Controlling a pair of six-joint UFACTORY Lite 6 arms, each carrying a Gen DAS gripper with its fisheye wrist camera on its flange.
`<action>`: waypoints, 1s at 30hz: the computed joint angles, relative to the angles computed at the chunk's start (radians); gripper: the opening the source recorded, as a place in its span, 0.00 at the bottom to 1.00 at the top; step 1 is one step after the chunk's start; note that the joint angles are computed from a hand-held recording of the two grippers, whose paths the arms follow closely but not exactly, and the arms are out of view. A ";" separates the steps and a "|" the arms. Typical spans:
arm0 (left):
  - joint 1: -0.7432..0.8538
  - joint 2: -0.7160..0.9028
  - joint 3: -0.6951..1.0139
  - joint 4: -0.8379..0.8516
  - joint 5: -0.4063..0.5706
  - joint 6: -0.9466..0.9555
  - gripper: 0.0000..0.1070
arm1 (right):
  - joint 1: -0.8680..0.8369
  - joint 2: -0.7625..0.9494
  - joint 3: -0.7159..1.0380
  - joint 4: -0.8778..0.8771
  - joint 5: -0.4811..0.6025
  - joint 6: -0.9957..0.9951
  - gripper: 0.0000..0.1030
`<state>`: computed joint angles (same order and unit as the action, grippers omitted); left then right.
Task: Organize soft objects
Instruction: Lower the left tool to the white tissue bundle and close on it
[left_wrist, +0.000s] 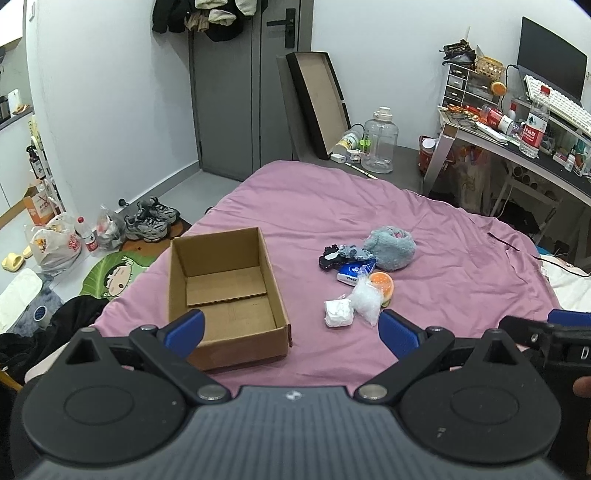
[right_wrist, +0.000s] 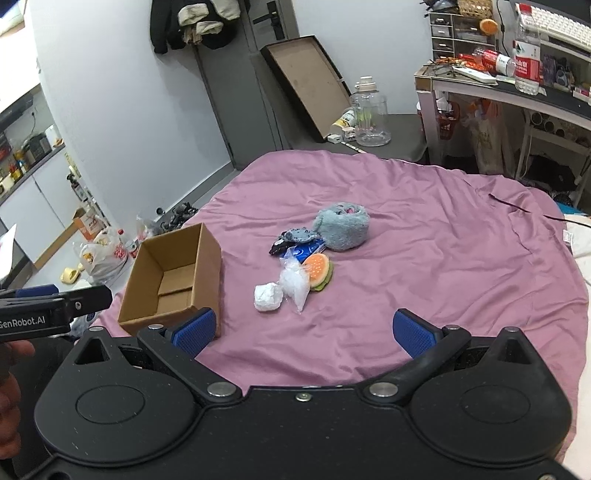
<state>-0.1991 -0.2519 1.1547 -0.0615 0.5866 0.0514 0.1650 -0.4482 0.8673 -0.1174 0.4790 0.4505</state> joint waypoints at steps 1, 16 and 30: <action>-0.008 0.017 0.005 0.015 -0.011 -0.016 0.93 | -0.011 -0.001 -0.011 0.002 -0.019 0.010 1.00; -0.018 0.287 0.136 -0.066 -0.094 0.018 0.90 | -0.181 0.278 0.084 0.531 -0.127 -0.492 0.91; -0.068 0.549 0.332 -0.075 -0.068 -0.002 0.74 | -0.326 0.600 0.199 1.320 0.007 -1.184 0.68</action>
